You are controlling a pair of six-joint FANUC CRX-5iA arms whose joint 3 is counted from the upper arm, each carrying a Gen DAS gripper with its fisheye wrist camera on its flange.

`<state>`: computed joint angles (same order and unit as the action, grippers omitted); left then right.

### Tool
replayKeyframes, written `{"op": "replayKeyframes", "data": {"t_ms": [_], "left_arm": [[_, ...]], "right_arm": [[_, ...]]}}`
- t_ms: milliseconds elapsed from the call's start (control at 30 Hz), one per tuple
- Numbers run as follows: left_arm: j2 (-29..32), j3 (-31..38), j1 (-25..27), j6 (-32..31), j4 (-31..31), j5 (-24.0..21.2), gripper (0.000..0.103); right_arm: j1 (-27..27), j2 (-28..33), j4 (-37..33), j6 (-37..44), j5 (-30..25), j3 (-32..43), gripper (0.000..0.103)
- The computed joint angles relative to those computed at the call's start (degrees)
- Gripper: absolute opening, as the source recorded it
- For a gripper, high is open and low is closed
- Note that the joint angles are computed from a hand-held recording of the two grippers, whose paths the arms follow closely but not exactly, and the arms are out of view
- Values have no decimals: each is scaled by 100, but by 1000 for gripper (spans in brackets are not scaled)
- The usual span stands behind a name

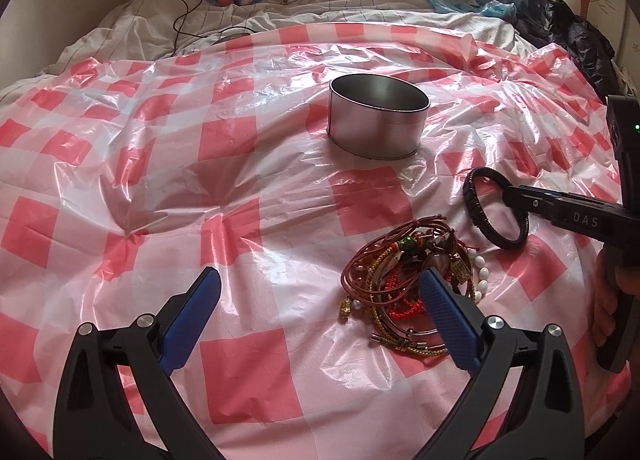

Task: Organize jewelry
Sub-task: 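Lift the black bracelet with the right tool while the left tool grasps red beaded jewelry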

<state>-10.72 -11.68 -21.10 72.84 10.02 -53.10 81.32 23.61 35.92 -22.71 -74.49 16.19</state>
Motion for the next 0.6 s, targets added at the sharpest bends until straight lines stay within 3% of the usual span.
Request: {"op": "replayKeyframes", "data": {"t_ms": [33,100,133,400,600], "left_arm": [[9,-7,1,-47,43,-2,95],[11,-62,40,-208,219,3,95],[-13,-134,80,-351,380,37,95],[-142,-650,148,-1490,1480,441,92],[65,-470,-118,-1281,1167,724,92]], "right_arm": [[-3,59,-26,100,-64,87,32],[-6,129,-52,250,-130,190,18],[-6,130,-58,276,-115,190,16],[-10,102,-78,165,-112,156,16],[-34,66,-95,116,25,87,22]]}}
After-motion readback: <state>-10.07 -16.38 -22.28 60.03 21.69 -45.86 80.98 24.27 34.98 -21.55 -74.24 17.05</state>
